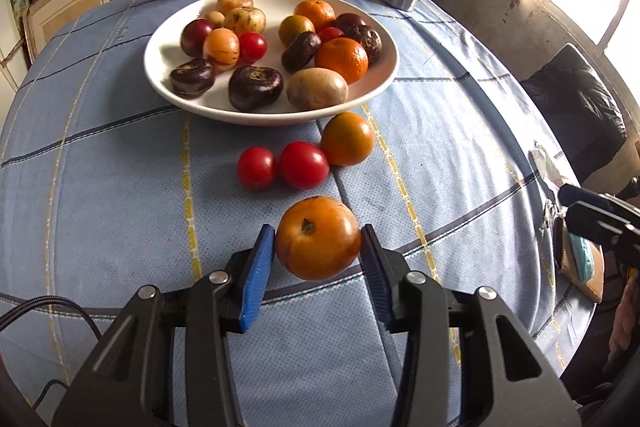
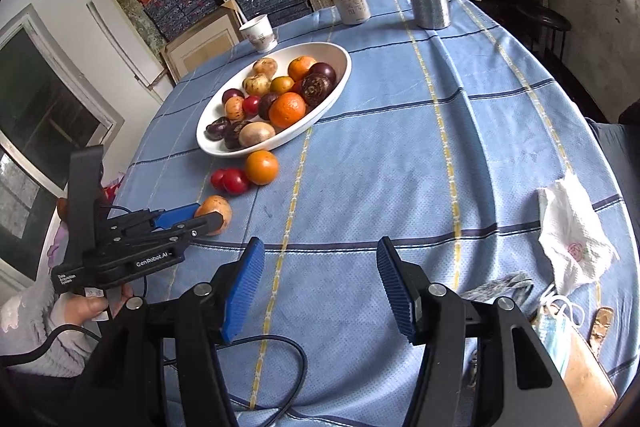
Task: Organize fruits
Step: 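Grasp an orange tomato with the left tool while the right tool grasps a tangerine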
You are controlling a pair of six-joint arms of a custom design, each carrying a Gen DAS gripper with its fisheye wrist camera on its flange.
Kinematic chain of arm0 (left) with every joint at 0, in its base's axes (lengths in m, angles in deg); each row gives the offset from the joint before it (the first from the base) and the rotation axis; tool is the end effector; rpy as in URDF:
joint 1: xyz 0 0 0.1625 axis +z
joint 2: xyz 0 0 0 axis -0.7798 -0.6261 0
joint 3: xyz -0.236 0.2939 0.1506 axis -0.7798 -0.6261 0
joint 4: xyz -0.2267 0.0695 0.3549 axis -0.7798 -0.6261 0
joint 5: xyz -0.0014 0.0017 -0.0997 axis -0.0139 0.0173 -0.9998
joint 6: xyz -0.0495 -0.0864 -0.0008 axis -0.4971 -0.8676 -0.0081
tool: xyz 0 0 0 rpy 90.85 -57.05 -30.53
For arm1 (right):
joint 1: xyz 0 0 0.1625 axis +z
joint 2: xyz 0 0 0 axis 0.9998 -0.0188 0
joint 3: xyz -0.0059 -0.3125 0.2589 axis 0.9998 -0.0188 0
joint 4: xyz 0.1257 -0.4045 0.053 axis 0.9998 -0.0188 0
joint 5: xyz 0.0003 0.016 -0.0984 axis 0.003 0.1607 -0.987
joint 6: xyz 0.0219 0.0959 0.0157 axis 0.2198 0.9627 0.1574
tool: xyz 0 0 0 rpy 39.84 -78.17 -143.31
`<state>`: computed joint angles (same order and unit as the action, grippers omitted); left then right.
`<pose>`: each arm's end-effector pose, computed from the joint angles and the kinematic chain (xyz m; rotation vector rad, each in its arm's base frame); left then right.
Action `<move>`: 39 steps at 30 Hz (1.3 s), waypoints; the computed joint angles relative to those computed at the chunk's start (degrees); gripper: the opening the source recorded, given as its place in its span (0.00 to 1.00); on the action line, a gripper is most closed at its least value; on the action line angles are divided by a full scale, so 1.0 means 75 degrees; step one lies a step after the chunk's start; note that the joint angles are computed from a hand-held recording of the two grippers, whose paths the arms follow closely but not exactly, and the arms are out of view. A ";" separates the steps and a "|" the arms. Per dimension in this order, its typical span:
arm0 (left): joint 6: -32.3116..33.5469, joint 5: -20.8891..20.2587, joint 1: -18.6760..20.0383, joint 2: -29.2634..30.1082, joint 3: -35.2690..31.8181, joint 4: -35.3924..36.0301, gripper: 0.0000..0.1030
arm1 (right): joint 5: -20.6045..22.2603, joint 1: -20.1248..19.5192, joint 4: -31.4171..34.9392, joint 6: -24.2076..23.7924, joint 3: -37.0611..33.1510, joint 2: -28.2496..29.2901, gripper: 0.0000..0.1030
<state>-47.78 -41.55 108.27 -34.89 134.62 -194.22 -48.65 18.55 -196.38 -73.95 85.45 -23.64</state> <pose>-0.2027 -0.6406 0.1701 0.9638 2.5082 -0.2585 0.2340 -0.4992 0.1884 -0.0265 -2.4920 0.9441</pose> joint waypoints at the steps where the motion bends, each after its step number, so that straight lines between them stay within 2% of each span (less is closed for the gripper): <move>1: -0.0001 0.0040 0.0001 -0.0083 0.0042 -0.0013 0.42 | 0.0054 0.0001 0.0078 -0.0034 -0.0088 0.0082 0.57; 8: -0.0075 0.0347 0.0148 -0.0779 0.0308 -0.0012 0.42 | 0.0599 -0.0143 0.0538 -0.0380 -0.1052 0.0917 0.57; 11: -0.0230 0.0561 0.0257 -0.1013 0.0331 -0.0026 0.42 | 0.0862 -0.0264 0.0761 -0.0441 -0.1594 0.1284 0.53; 20: -0.0669 0.1259 0.0496 -0.1560 0.0501 -0.0074 0.42 | 0.0990 -0.0502 0.1358 -0.0629 -0.2841 0.2084 0.51; 30: -0.0875 0.1632 0.0561 -0.1727 0.0633 -0.0007 0.42 | 0.1096 -0.0670 0.1509 -0.0591 -0.3264 0.2346 0.47; 39: -0.0798 0.1742 0.0583 -0.1595 0.0549 -0.0048 0.42 | 0.1178 -0.0747 0.1664 -0.0543 -0.3317 0.2362 0.41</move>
